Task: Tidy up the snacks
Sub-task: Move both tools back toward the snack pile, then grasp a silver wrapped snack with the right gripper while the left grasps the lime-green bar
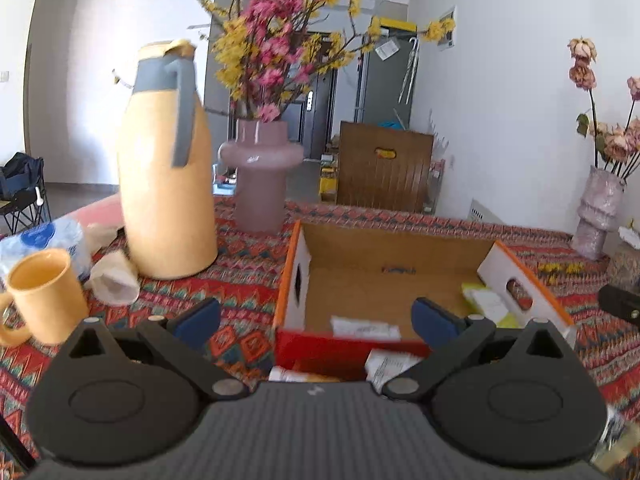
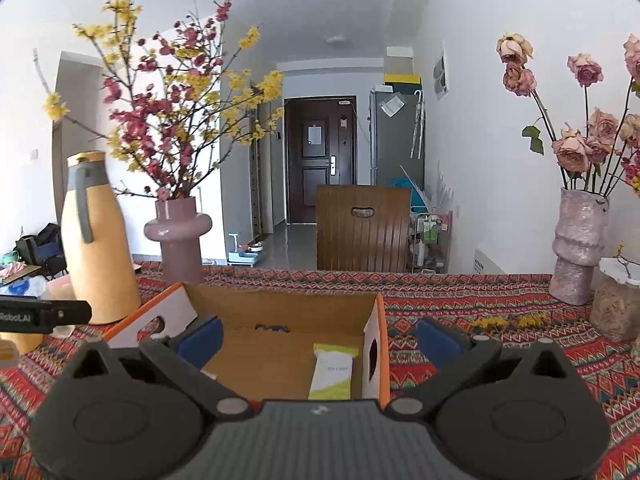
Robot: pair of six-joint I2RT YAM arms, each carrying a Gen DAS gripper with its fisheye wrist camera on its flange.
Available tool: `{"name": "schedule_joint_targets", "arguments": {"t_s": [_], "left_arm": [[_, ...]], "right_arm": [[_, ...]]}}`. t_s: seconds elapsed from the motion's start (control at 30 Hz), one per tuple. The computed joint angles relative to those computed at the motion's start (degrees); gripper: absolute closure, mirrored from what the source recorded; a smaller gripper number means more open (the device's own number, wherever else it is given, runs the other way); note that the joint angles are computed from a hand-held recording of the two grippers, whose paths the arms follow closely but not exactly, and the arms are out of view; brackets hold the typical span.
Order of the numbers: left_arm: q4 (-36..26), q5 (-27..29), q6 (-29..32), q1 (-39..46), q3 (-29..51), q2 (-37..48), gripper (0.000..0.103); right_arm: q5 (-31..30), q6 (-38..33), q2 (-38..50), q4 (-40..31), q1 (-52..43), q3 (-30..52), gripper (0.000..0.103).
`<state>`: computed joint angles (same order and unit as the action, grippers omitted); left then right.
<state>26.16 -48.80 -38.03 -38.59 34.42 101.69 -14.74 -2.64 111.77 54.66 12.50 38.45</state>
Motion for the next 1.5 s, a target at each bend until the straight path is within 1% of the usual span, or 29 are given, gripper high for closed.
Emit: {"name": "schedule_joint_targets", "arguments": {"t_s": [0.13,0.27,0.33,0.43,0.5,0.57,0.63,0.8,1.0,1.1,1.17,1.2,1.37,1.43,1.5], "left_arm": [[0.01,-0.95,-3.24,-2.05,-2.96,1.12,0.000],[1.69,-1.65,-5.66,-3.48,-5.64,3.21,0.000],[3.70,-1.26,-6.31,-3.64,-6.89,4.43,0.000],[9.16,-0.76,-6.60,-3.49,-8.46,8.30,0.000],[9.66,-1.29,-7.60,-3.58,-7.90,10.85,0.000],[8.63,-1.94,-8.25,-4.03,-7.46,11.06,0.000],[10.07,-2.05,-7.81,-4.34,-8.05,11.20,0.000],[10.71,-0.97,-8.26,-3.69,-8.37,11.21,0.000],[11.20,0.30,-9.06,-2.81,-8.73,11.16,0.000],[11.63,0.57,-9.40,-2.59,-9.03,11.10,0.000],[11.73,0.61,-9.37,-2.59,-9.05,11.16,0.000],[11.69,0.63,-9.29,-2.56,-9.12,11.08,0.000],[11.57,0.76,-9.45,-2.49,-9.12,10.97,0.000],[11.44,0.73,-9.71,-2.64,-9.07,11.00,0.000],[11.46,0.77,-9.72,-2.69,-9.06,11.03,0.000]], "right_arm": [[-0.22,-0.06,-1.11,3.97,-0.24,-5.72,0.000],[-0.44,0.75,-1.30,7.51,-0.58,-10.41,0.000],[-0.33,1.04,-0.97,9.68,-0.69,-12.64,0.000],[-0.65,2.64,0.21,11.53,-1.38,-14.85,0.000],[-0.87,3.49,1.70,12.38,-2.07,-15.53,0.000],[-0.51,3.78,2.97,12.83,-2.57,-16.07,0.000],[0.09,4.14,3.97,13.01,-2.81,-16.31,0.000],[1.85,6.11,5.12,13.03,-2.56,-16.23,0.000],[3.35,6.34,4.20,10.52,-1.73,-15.28,0.000],[3.70,5.91,3.97,8.11,-1.36,-13.92,0.006],[4.00,5.48,3.93,4.94,-0.95,-12.13,0.015],[4.21,5.10,3.86,2.92,-0.63,-11.02,0.017],[5.69,2.58,4.96,-7.32,1.61,-4.52,0.045],[6.55,2.50,5.75,-10.28,2.28,-2.73,0.048],[6.50,2.55,6.51,-10.74,2.60,-2.52,0.054]]}}
